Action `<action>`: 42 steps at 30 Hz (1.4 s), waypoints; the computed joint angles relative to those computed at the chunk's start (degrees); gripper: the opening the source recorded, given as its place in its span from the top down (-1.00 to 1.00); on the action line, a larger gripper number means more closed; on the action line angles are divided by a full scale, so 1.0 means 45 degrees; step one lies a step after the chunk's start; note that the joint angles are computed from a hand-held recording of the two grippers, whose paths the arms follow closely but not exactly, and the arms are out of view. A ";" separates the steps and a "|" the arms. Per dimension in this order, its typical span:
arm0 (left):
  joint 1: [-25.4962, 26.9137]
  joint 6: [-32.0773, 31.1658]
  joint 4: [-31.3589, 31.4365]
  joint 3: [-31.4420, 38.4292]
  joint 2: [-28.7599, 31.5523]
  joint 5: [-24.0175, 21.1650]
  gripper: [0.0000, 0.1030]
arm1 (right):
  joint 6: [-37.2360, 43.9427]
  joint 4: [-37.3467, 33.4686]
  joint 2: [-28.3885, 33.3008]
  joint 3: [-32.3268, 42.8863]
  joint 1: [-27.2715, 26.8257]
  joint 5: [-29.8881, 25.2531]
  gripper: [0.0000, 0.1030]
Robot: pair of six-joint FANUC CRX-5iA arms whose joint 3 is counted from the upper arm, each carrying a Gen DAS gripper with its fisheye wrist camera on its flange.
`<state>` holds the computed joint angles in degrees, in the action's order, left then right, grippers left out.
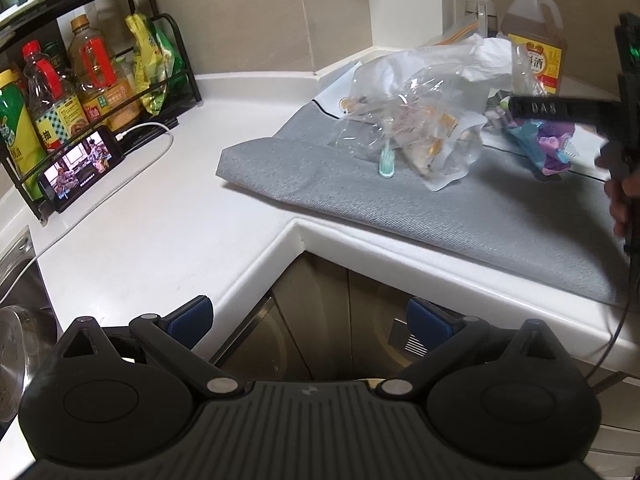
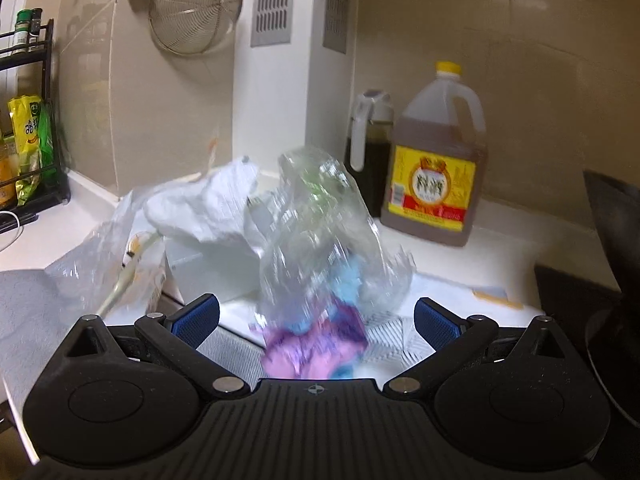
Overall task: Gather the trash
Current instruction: 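Grasp a clear plastic bag with the right tool while the left grasps an orange-striped zip bag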
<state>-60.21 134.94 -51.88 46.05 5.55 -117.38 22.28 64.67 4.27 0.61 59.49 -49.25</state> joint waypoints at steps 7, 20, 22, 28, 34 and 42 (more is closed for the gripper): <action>0.0148 0.0056 -0.0049 -0.0084 -0.0094 0.0143 -1.00 | 0.1256 0.0257 0.0935 0.0989 -0.0390 0.0263 0.44; 0.1571 -0.0725 0.0188 0.0230 0.0195 0.4547 -1.00 | -0.4137 0.4135 -0.3695 -0.4300 -0.0235 0.1880 0.87; 0.2238 -0.1171 0.0837 0.0414 0.0451 0.5486 -1.00 | -0.4953 0.4908 -0.4125 -0.4748 -0.0261 0.1675 0.87; 0.4207 -0.1710 0.3584 0.2583 0.2220 0.6119 -1.00 | -0.5122 0.4549 -0.4696 -0.5184 0.0043 0.0913 0.87; 0.4828 -0.1962 0.3612 0.4839 0.3926 0.4817 -0.97 | -0.4727 0.4030 -0.4876 -0.5278 0.0250 0.0900 0.87; 0.4563 -0.0310 0.2729 0.2969 0.2349 0.5526 0.77 | -0.5071 0.4583 -0.4913 -0.5455 0.0265 0.1091 0.87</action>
